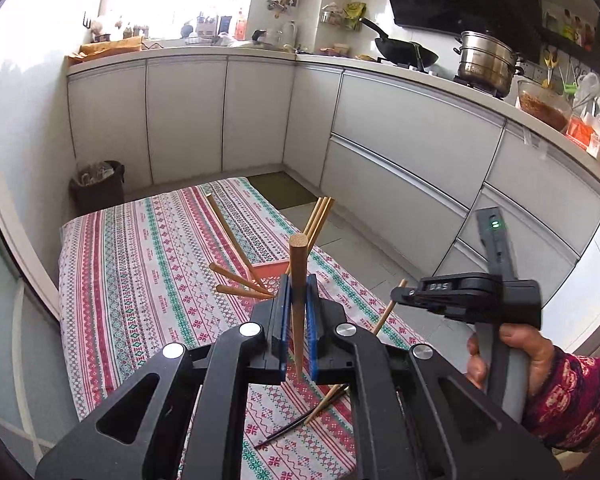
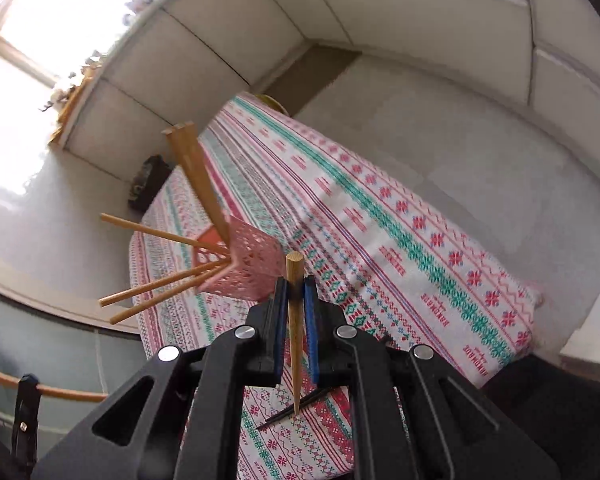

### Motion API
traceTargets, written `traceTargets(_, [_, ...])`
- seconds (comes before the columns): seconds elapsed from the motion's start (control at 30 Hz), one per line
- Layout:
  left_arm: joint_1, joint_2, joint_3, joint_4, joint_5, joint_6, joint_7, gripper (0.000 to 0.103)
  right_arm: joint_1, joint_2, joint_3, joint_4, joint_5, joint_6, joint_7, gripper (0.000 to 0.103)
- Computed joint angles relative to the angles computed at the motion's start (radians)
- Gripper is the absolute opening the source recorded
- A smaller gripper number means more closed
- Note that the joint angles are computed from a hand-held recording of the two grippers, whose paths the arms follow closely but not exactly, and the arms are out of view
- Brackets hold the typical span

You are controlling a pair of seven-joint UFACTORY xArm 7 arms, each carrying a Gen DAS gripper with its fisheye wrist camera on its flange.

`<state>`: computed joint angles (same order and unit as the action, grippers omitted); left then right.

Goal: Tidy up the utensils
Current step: 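Grasp the last wooden chopstick with the right gripper while the left gripper lifts its chopstick, then lower both wooden chopsticks into the pink cup and open both grippers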

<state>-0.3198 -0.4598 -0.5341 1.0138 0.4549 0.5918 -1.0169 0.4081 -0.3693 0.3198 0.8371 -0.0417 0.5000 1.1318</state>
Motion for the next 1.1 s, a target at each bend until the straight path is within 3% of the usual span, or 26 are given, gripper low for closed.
traceTargets(0.13, [0.021, -0.001, -0.013, 0.029, 0.014, 0.008, -0.033, 0.006, -0.051, -0.104, 0.045, 0.028, -0.118, 0.005, -0.009, 0.009])
traceTargets(0.37, [0.086, 0.060, -0.056, 0.148, 0.112, 0.047, -0.079, 0.006, -0.130, -0.192, 0.064, 0.104, -0.180, -0.035, -0.073, 0.009])
traceTargets(0.6, [0.125, 0.213, -0.066, 0.282, 0.313, 0.076, -0.185, 0.006, -0.240, -0.108, 0.123, 0.244, -0.260, -0.082, -0.101, 0.009])
traceTargets(0.77, [0.110, 0.357, -0.040, 0.348, 0.436, 0.079, -0.278, 0.007, -0.293, -0.011, 0.170, 0.305, -0.360, -0.114, -0.059, 0.009])
traceTargets(0.87, [0.077, 0.416, -0.013, 0.342, 0.452, 0.092, -0.296, 0.029, -0.283, 0.045, 0.172, 0.322, -0.411, -0.123, -0.035, 0.009])
traceTargets(1.0, [0.044, 0.314, 0.038, 0.219, 0.506, 0.058, -0.471, 0.030, -0.251, 0.114, 0.164, 0.347, -0.484, -0.117, -0.005, 0.009])
traceTargets(1.1, [0.029, 0.174, 0.059, 0.130, 0.592, 0.075, -0.632, 0.040, -0.235, 0.154, 0.163, 0.371, -0.562, -0.105, 0.030, 0.009])
